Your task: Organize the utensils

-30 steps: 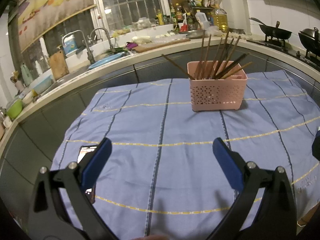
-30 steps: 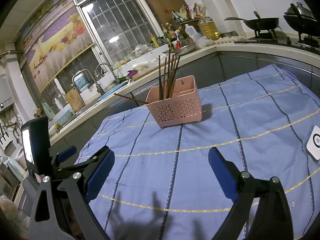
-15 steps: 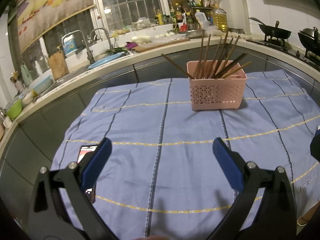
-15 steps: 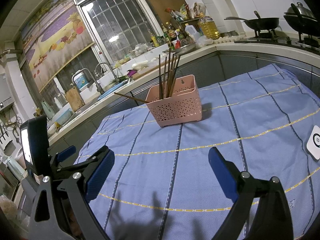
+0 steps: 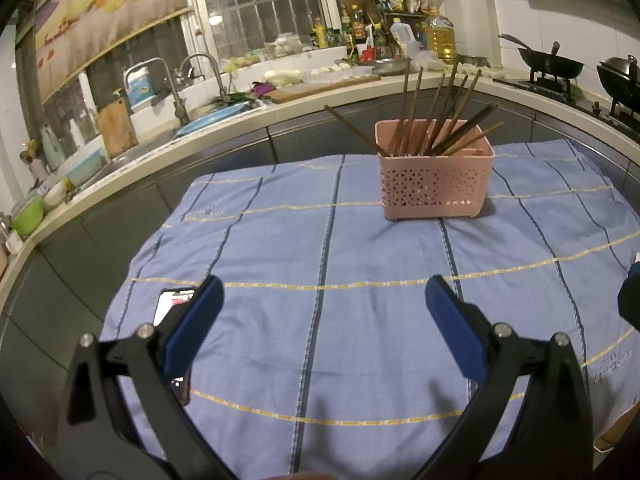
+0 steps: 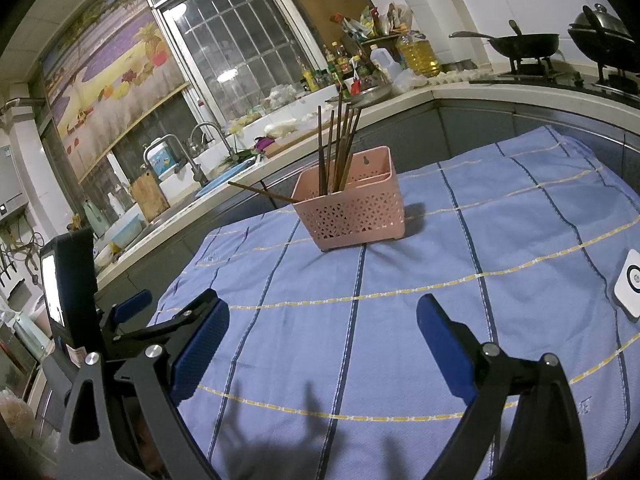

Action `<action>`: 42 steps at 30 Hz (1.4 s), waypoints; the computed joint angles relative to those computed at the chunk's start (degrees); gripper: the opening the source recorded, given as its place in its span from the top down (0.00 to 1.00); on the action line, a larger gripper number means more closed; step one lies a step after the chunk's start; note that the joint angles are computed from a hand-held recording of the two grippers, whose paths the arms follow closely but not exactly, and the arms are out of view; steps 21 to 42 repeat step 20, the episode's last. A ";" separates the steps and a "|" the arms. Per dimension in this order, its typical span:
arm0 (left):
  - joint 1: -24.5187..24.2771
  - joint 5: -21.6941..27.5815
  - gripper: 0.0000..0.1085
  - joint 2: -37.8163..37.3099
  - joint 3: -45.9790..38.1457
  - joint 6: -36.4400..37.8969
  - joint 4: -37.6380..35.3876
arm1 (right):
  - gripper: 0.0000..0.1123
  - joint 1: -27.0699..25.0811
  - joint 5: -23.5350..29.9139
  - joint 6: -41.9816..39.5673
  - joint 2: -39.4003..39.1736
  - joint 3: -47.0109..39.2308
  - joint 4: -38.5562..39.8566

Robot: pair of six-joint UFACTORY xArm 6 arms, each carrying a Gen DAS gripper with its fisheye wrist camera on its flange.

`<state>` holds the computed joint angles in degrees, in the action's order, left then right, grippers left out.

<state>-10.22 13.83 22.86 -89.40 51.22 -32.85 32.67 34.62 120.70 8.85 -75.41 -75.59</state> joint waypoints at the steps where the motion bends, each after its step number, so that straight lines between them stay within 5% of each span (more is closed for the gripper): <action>1: 0.00 -0.02 0.11 -0.16 0.28 0.31 -0.28 | 0.17 -0.04 -0.04 0.05 -0.03 0.04 -0.09; 9: -0.37 0.14 0.11 -1.42 1.97 6.97 -6.67 | 0.17 -0.10 -0.15 -0.08 -0.07 0.07 -0.04; 42: -0.08 2.84 0.11 -1.24 1.31 3.62 -3.06 | 0.17 0.56 1.61 3.72 0.41 0.29 -2.31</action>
